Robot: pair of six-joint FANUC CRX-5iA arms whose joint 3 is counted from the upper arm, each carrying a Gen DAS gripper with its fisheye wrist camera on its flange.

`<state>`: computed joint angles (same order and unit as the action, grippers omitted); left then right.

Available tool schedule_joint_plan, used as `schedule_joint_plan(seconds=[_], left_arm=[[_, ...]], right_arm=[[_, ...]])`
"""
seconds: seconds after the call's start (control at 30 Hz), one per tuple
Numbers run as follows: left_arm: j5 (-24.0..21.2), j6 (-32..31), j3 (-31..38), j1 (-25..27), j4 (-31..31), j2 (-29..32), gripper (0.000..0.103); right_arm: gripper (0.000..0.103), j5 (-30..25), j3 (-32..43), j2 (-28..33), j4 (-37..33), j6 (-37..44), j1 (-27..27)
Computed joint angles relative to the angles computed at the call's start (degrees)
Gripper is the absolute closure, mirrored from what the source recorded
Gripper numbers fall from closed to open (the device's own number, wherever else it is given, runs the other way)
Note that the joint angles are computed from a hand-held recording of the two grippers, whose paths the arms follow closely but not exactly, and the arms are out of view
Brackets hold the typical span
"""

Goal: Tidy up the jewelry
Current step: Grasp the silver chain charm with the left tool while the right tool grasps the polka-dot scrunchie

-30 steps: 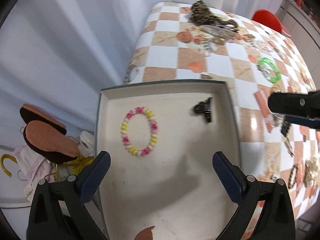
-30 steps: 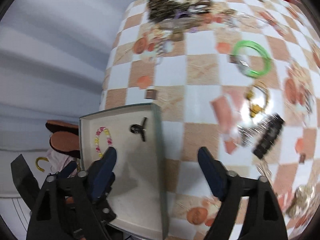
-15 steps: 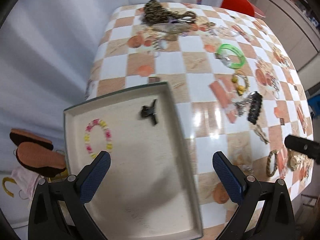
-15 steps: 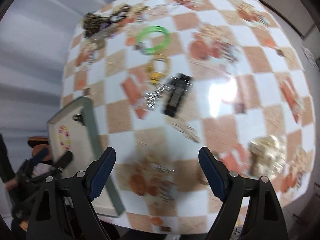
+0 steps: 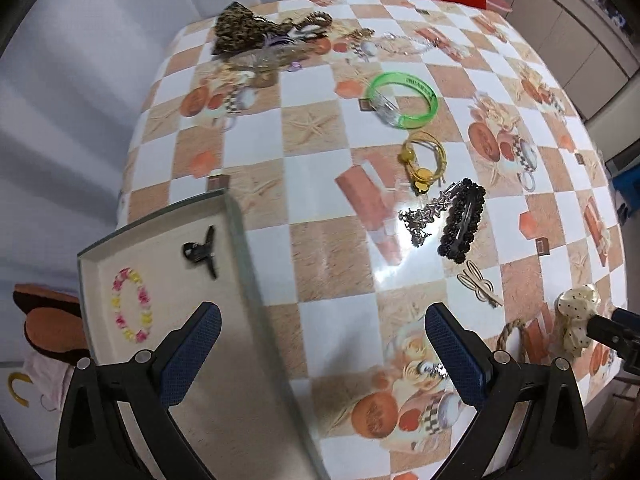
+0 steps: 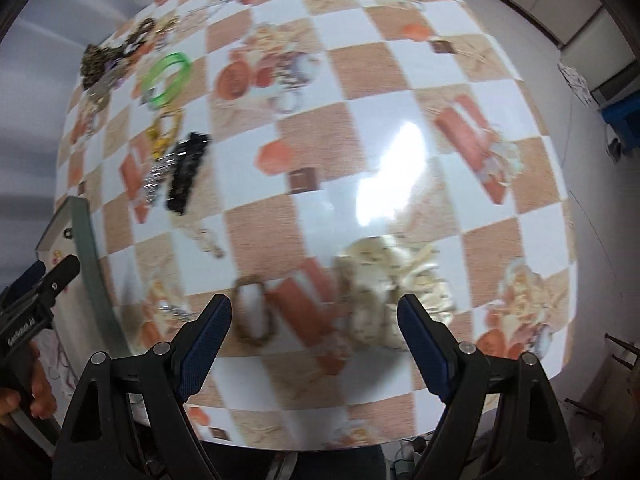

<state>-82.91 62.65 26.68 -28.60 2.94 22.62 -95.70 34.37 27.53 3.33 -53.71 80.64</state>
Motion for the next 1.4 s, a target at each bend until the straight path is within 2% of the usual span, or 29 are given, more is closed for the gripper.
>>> schedule_joint_plan(seconds=[0.13,0.37,0.67,0.73,0.87,0.93,1.1,1.27,1.33,1.4], left_arm=[[0.2,1.0,0.5,-1.6,-0.8,1.1,0.000],[0.3,0.1,-0.2,-3.8,-1.0,2.2,0.000],[2.2,2.9,1.2,-5.1,-0.5,5.1,0.000],[2.4,3.6,2.1,-5.4,-0.8,6.2,0.012],[2.1,4.2,3.8,-6.1,-1.6,8.2,0.014],[1.7,3.9,4.3,-6.4,-1.7,8.9,0.024],[3.2,3.6,3.7,-6.8,-0.6,8.9,0.025],[2.8,3.6,5.7,-7.8,1.1,10.3,0.045],[2.9,2.9,5.5,-7.8,1.7,10.1,0.056],[2.6,2.7,6.2,-8.1,2.1,10.6,0.066]], right_arm=[[0.016,0.2,-3.0,-1.9,-1.5,-3.7,1.6],[0.016,4.0,-8.0,-4.1,-3.8,-7.1,3.1],[0.016,7.0,-12.0,-5.4,-4.4,-6.1,2.8],[0.016,7.3,-12.4,-5.3,-4.3,-5.2,2.3],[0.016,8.3,-13.8,-5.5,-4.5,-3.6,1.7],[0.016,8.6,-14.2,-5.5,-4.6,-2.9,1.5],[0.016,9.3,-14.9,-5.0,-4.9,-1.5,0.7],[0.016,8.9,-14.8,-4.5,-4.8,-0.4,-0.2],[0.024,8.6,-14.8,-4.5,-4.7,-0.3,-0.3],[0.037,8.5,-14.7,-4.3,-4.9,0.3,-0.7]])
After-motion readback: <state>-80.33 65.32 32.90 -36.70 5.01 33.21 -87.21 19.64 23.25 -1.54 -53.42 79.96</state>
